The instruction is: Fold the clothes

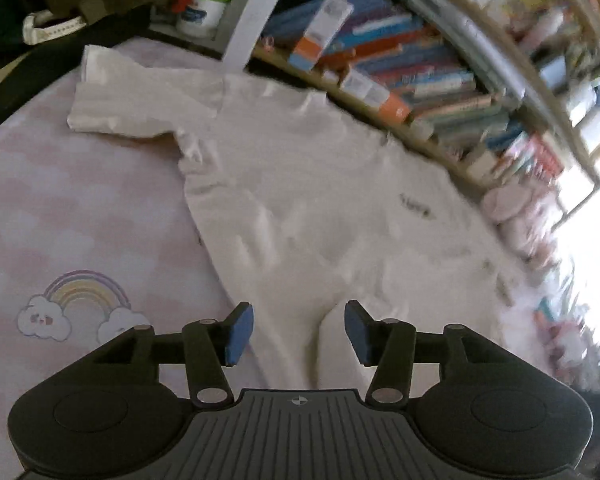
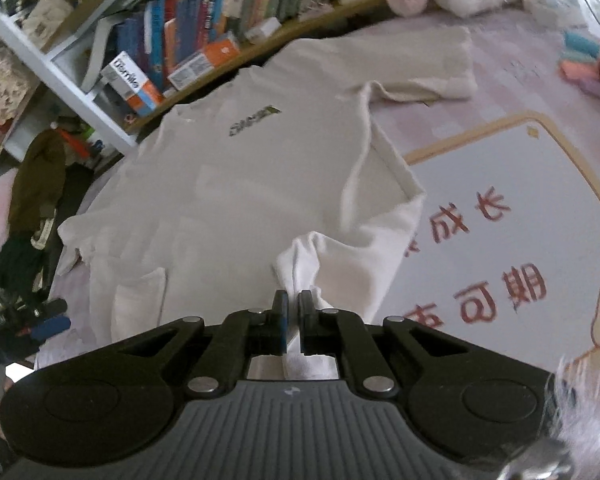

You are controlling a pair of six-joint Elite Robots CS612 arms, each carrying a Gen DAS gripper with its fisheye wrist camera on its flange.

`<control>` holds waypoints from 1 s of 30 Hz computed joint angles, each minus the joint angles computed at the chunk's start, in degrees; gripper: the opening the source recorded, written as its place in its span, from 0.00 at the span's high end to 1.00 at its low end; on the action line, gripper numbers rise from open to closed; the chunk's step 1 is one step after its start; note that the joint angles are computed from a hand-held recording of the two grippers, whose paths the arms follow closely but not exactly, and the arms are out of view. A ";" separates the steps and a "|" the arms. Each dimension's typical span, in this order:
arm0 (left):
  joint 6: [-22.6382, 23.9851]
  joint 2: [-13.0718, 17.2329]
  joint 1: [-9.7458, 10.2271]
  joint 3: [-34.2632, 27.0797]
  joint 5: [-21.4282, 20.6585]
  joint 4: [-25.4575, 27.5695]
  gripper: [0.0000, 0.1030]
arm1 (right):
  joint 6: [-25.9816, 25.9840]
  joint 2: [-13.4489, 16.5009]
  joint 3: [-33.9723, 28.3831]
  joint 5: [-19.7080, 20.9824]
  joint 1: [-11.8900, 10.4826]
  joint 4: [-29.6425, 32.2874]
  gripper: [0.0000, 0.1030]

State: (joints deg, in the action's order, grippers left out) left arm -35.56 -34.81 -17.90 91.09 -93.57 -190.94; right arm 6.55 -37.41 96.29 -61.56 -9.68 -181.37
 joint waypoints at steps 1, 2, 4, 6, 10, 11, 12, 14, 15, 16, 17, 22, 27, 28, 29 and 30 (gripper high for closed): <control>1.61 0.33 -0.15 -0.68 -0.40 0.58 0.52 | 0.11 -0.01 0.13 -0.08 -0.11 0.18 0.94; 3.23 0.66 -0.29 -1.37 -0.80 1.18 0.52 | -0.03 -0.10 0.31 -0.24 -0.14 0.39 0.92; 6.28 1.59 -0.54 -3.04 -2.08 2.15 0.50 | -0.19 -0.30 0.65 -0.66 -0.15 0.90 0.89; 8.48 2.57 -0.85 -4.93 -2.68 4.06 0.50 | -0.65 -0.50 0.99 -1.30 -0.09 1.29 0.80; 10.18 3.45 -1.34 -7.18 -1.27 9.40 0.51 | -2.53 -1.13 2.24 -3.32 -0.02 1.28 0.69; 10.05 3.44 -1.28 -7.05 -1.62 9.17 0.51 | -3.32 -1.27 2.47 -3.77 0.01 1.52 0.69; 9.88 3.41 -1.20 -6.87 -1.99 8.83 0.52 | -4.21 -1.40 2.72 -4.35 0.02 1.70 0.70; 9.55 3.36 -1.05 -6.52 -2.73 8.16 0.58 | -4.84 -1.49 3.22 -5.67 0.07 0.62 0.87; 9.38 3.33 -0.98 -6.35 -3.10 7.82 0.81 | -5.15 -1.53 3.46 -6.33 0.10 0.07 0.91; 9.21 3.31 -0.90 -6.17 -3.47 7.49 0.95 | -5.04 -1.57 3.65 -6.68 0.02 -0.48 0.91; 8.19 3.04 -0.88 -5.63 -3.14 6.92 0.95 | -4.74 -1.65 3.84 -6.65 -0.15 -1.04 0.92; 0.88 -1.23 -0.41 2.96 1.12 -3.91 0.96 | -6.79 -3.24 5.32 -4.51 -2.13 -1.30 0.93; -11.11 -6.90 -0.24 13.88 8.39 -10.58 0.96 | -9.36 -5.42 6.75 0.40 -4.93 3.32 0.95; -13.98 -7.87 -0.20 15.83 9.83 -11.40 0.96 | -9.96 -5.84 7.00 1.57 -5.49 4.45 0.95; -16.85 -8.28 -0.22 17.18 10.73 -12.35 0.96 | -10.48 -6.17 7.15 2.88 -6.00 5.83 0.96; -19.71 -8.64 -0.23 18.45 11.58 -13.27 0.96 | -11.05 -6.50 7.28 4.17 -6.50 7.26 0.96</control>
State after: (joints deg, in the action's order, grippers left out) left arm -55.27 -43.45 -18.13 109.54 -81.99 -204.21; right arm -4.50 -43.91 103.58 -57.39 -16.18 -174.11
